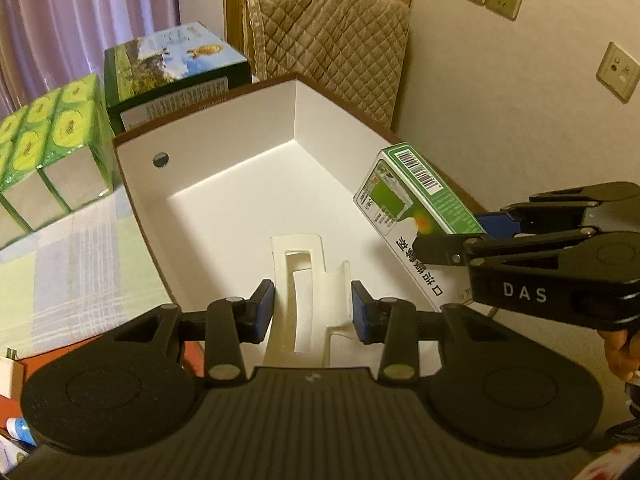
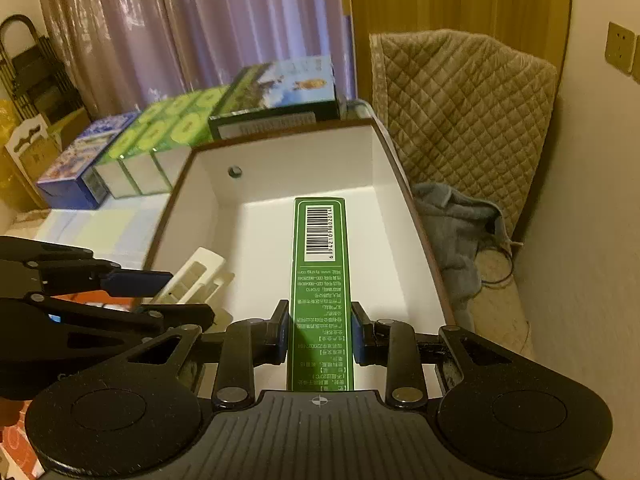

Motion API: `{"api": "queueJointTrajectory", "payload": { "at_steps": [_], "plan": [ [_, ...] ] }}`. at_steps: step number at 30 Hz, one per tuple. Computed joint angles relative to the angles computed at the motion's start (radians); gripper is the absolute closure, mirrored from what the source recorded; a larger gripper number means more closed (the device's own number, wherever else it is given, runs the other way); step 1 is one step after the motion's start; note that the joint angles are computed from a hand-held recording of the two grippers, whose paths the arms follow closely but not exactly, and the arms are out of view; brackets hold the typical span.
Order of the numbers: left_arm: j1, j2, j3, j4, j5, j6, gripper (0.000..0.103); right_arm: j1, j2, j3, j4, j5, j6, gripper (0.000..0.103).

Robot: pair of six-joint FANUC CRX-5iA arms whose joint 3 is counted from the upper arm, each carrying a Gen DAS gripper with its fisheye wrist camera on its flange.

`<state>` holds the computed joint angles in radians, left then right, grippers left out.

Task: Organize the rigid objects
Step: 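Carry the white holder and green box over the open brown box with both grippers, then lower both items into the brown box and open both grippers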

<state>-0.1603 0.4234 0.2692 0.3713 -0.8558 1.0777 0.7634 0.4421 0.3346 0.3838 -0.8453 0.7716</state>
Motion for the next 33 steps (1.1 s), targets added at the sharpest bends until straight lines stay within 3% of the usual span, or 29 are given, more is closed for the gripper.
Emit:
{"api": "queueJointTrajectory", "payload": {
  "at_steps": [12,16,17,20,33],
  "plan": [
    [-0.024,0.079,0.095,-0.046,-0.070,0.048,0.068,-0.038,0.040,0.041,-0.074,-0.064,0.055,0.076],
    [-0.027,0.095,0.107,-0.034,-0.084,0.043,0.068,-0.044,0.034,0.024,-0.069,-0.043,0.052,0.076],
    [-0.028,0.096,0.106,-0.030,-0.086,0.037,0.068,-0.043,0.034,0.023,-0.064,-0.040,0.054,0.075],
    [-0.032,0.089,0.094,-0.035,-0.074,0.034,0.069,-0.037,0.030,0.017,-0.044,-0.042,0.053,0.054],
    [-0.018,0.029,0.016,0.001,-0.028,0.001,0.062,-0.025,-0.015,-0.021,-0.073,-0.023,0.023,0.053]
  ]
}}
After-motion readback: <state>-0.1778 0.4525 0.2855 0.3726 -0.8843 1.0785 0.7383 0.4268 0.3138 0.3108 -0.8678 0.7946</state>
